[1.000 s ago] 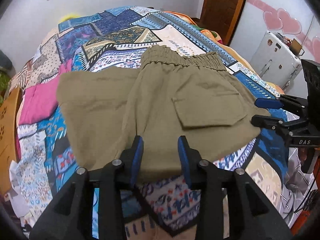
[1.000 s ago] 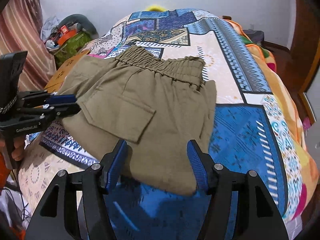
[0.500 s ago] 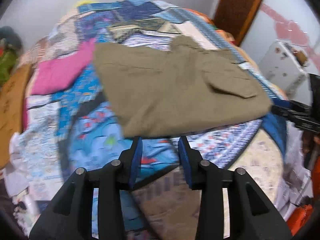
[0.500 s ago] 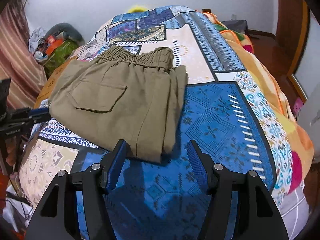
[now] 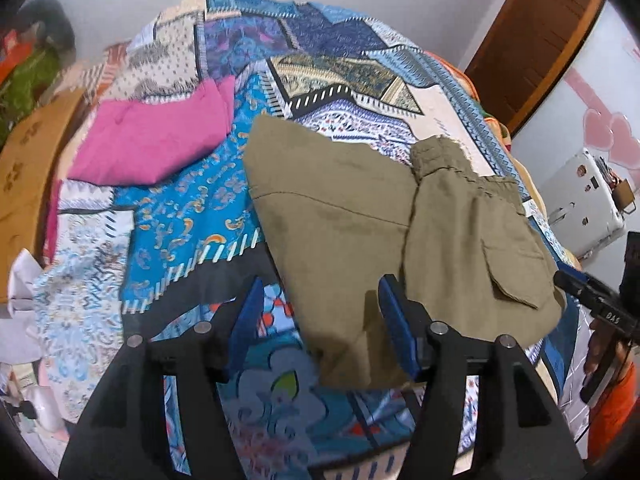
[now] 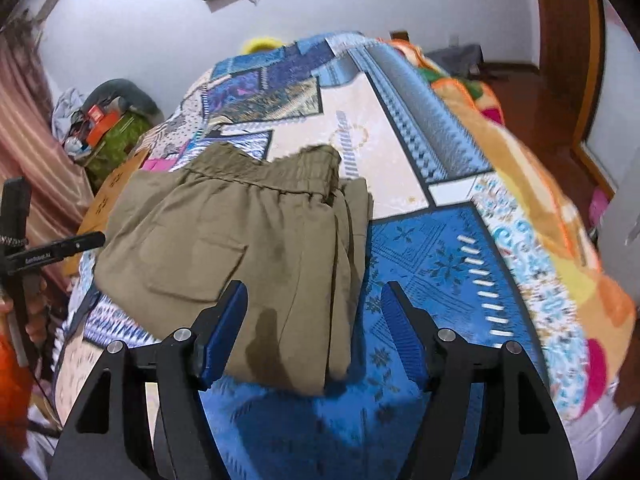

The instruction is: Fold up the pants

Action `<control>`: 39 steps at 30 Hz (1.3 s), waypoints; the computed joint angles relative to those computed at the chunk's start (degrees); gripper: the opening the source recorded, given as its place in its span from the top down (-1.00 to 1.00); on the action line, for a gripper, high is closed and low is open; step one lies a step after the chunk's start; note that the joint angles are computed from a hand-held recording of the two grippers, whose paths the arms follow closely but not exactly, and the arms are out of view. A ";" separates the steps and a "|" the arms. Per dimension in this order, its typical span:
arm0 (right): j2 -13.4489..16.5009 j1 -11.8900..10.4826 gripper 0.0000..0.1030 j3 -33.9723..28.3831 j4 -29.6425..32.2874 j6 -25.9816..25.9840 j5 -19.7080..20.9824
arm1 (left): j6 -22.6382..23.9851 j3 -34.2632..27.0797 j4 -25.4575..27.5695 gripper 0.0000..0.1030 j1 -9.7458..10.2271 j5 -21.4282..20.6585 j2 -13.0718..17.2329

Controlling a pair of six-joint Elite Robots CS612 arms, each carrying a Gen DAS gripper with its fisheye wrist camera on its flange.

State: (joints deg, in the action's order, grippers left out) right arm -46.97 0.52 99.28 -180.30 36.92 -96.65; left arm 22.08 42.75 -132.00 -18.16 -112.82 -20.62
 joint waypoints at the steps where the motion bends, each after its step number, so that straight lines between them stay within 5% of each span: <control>1: 0.46 -0.31 -0.27 -0.29 0.25 0.85 0.74 | 0.03 -1.04 1.22 -0.15 -0.02 -0.41 0.59; 8: 2.32 -1.75 -0.32 -1.05 0.26 2.71 5.60 | 1.38 -2.86 2.44 -0.14 -0.38 -1.99 1.89; 14: 2.91 -2.54 -0.32 -1.55 -0.78 1.91 8.22 | 1.16 -2.69 -0.49 0.38 -0.91 -0.84 2.21; 18: 3.27 -3.04 0.00 -1.97 -1.54 0.94 10.49 | -0.28 -4.28 0.12 0.64 -0.80 -1.38 3.04; 27: 2.87 -2.08 0.74 -2.50 -0.81 -2.08 4.94 | -2.03 -0.98 -4.93 0.91 -0.96 -0.68 1.27; 39: 1.31 -1.84 0.87 -3.18 -3.73 -5.14 2.86 | -2.40 4.64 -14.08 0.93 -0.71 -0.96 -2.95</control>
State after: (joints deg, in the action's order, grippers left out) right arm -45.66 -1.32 96.10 -184.03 31.78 -93.79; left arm 19.67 47.40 -146.08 -18.88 -113.78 -23.57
